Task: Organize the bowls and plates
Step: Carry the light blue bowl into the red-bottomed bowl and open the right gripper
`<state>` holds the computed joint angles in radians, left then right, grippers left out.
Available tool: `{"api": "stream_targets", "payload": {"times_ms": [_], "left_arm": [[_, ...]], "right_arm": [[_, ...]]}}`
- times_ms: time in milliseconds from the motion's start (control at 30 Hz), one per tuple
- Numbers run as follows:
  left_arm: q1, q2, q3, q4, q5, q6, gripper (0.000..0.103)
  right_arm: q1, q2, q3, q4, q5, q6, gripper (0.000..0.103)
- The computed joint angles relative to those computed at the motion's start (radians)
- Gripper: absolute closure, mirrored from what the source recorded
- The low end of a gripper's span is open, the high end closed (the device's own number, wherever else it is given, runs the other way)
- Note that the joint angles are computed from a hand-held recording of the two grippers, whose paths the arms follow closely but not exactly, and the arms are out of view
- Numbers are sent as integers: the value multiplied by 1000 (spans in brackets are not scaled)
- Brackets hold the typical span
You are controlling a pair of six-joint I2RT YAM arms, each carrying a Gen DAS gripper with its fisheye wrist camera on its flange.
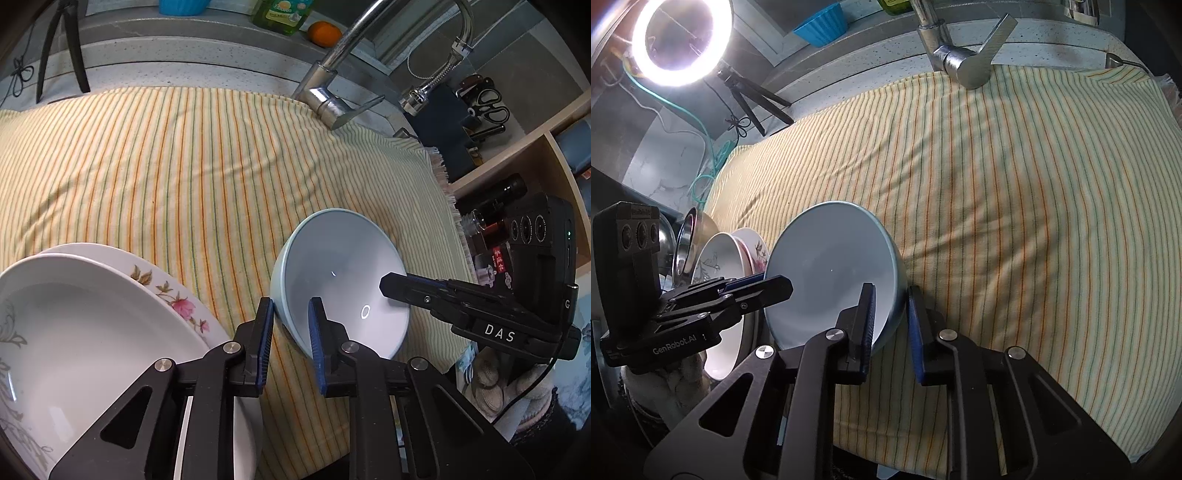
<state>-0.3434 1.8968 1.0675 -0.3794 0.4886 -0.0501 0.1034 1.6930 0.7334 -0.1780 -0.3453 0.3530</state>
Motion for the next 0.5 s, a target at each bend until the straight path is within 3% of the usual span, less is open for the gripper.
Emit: {"api": "stream_targets", "payload": {"times_ms": [500], "left_arm": [[68, -99, -24, -41, 55, 32, 86]], "right_arm": [[57, -104, 55, -82, 36, 42, 86]]}}
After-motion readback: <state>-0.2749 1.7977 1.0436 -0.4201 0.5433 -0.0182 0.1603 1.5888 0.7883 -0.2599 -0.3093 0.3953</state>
